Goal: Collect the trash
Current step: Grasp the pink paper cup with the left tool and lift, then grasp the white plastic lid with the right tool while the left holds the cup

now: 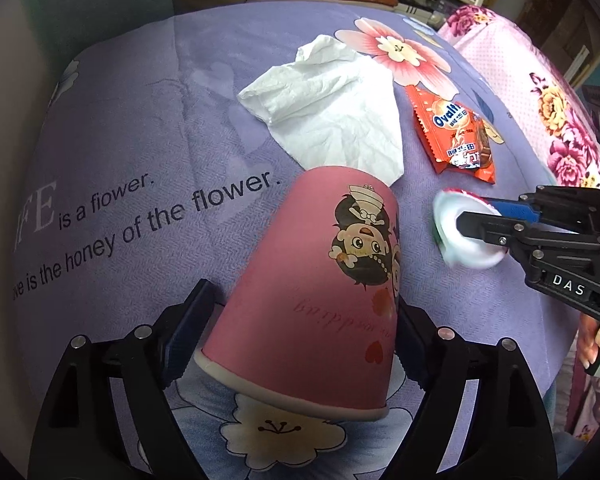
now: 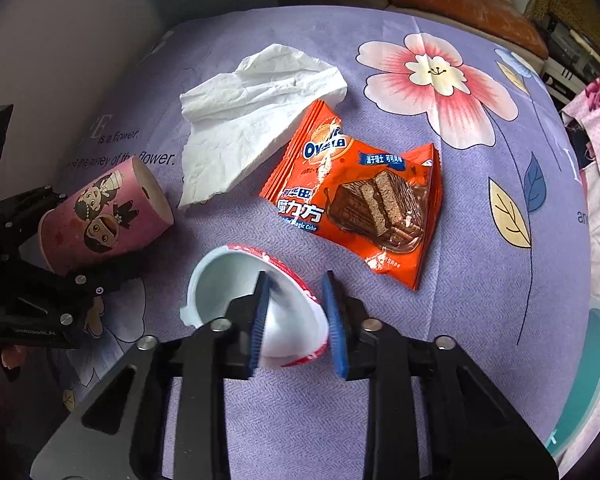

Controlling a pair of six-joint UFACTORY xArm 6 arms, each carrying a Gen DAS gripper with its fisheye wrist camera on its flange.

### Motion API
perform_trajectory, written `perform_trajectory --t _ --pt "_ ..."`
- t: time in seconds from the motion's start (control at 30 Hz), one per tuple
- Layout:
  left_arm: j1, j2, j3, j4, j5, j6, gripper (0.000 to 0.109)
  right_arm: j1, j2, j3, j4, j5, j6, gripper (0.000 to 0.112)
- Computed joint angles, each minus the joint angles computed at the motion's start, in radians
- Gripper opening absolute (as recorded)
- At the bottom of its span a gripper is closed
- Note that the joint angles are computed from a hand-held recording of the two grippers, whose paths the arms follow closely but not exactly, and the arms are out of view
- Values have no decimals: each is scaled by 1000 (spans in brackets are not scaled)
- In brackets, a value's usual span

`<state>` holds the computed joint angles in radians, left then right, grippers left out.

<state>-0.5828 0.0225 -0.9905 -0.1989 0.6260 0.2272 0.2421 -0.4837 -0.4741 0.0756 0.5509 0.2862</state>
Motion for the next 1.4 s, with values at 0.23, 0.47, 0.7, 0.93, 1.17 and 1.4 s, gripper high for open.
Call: perform_trajectory --t 0.23,0.47,0.7,0.93,1.17,1.4 --pt "-14 -37 44 70 -57 -111 73 7 -108 63 -18 5 80 6" --pt "-49 -111 76 59 -58 -132 72 -51 -298 149 -20 58 136 6" --pt "-103 -142 78 79 -57 -175 72 -106 -417 193 107 126 48 10" --pt "-44 -157 104 77 -65 -217 73 -32 -340 156 21 94 79 61" --pt "46 -173 132 16 -69 -172 73 44 -178 69 -46 63 114 70" --pt "88 -169 140 -80 -61 -93 73 84 -64 3 -170 72 202 72"
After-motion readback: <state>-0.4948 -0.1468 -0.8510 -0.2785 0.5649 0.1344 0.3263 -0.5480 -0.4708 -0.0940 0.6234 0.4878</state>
